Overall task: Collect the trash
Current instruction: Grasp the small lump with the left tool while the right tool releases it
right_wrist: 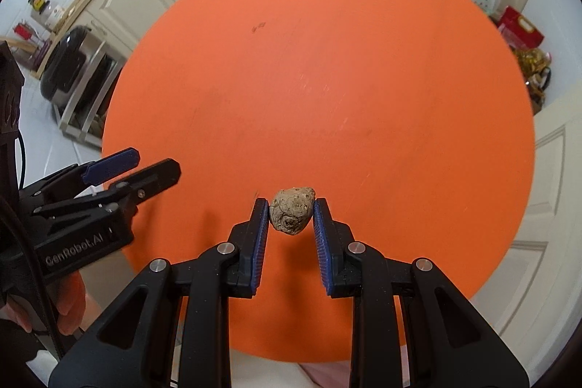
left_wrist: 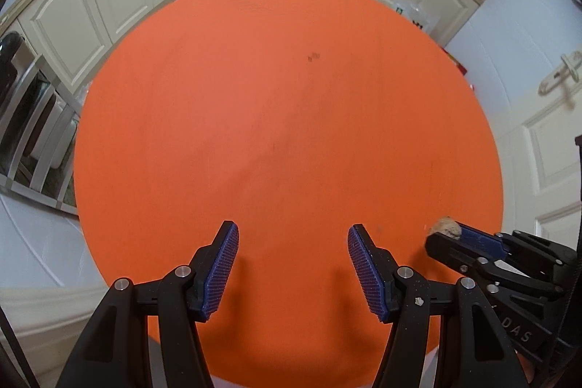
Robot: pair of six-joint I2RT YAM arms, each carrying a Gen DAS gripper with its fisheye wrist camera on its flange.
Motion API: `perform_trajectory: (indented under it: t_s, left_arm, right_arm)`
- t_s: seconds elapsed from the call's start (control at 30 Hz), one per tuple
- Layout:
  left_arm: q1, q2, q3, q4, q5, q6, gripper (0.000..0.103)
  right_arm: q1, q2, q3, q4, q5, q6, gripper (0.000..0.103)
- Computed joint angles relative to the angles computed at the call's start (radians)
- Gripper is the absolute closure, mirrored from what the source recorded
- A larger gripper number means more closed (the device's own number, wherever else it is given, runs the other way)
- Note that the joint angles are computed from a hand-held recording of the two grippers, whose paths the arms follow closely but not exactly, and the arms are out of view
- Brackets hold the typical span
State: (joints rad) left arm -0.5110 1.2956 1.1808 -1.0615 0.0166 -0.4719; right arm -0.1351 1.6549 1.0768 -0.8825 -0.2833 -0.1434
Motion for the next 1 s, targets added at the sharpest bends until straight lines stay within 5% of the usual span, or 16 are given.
perform_trajectory:
  t_s: [0.07,0.27,0.53,0.77,0.87,1.0]
  left_arm:
    - [-0.004,0.009,0.003,-0.003,0.008,-0.002,0.044]
    - [-0.033,0.011,0.027,-0.018,0.005,-0.024,0.037]
    - [-0.159,0.052,0.076,0.022,-0.028,-0.11,0.03]
    - [-0.136,0.188,0.108,0.076,0.044,-0.157,0.03]
    - [-0.12,0.229,0.119,0.101,0.056,-0.151,0.034]
    - [-0.113,0.249,0.143,0.101,0.041,-0.157,0.073]
  right_arm:
    - [0.014,-0.002,-0.02,0.012,0.009,0.008,0.078]
    - [-0.013,-0.028,-0.051,0.034,0.023,0.012,0.053]
    - [-0.209,-0.108,-0.077,0.033,0.045,-0.05,0.044]
    - [-0.342,-0.071,-0.049,0.04,0.083,-0.103,0.039]
    - [-0.372,-0.03,-0.016,0.034,0.088,-0.113,0.039]
    - [-0.388,-0.015,-0.017,0.035,0.075,-0.128,0.039]
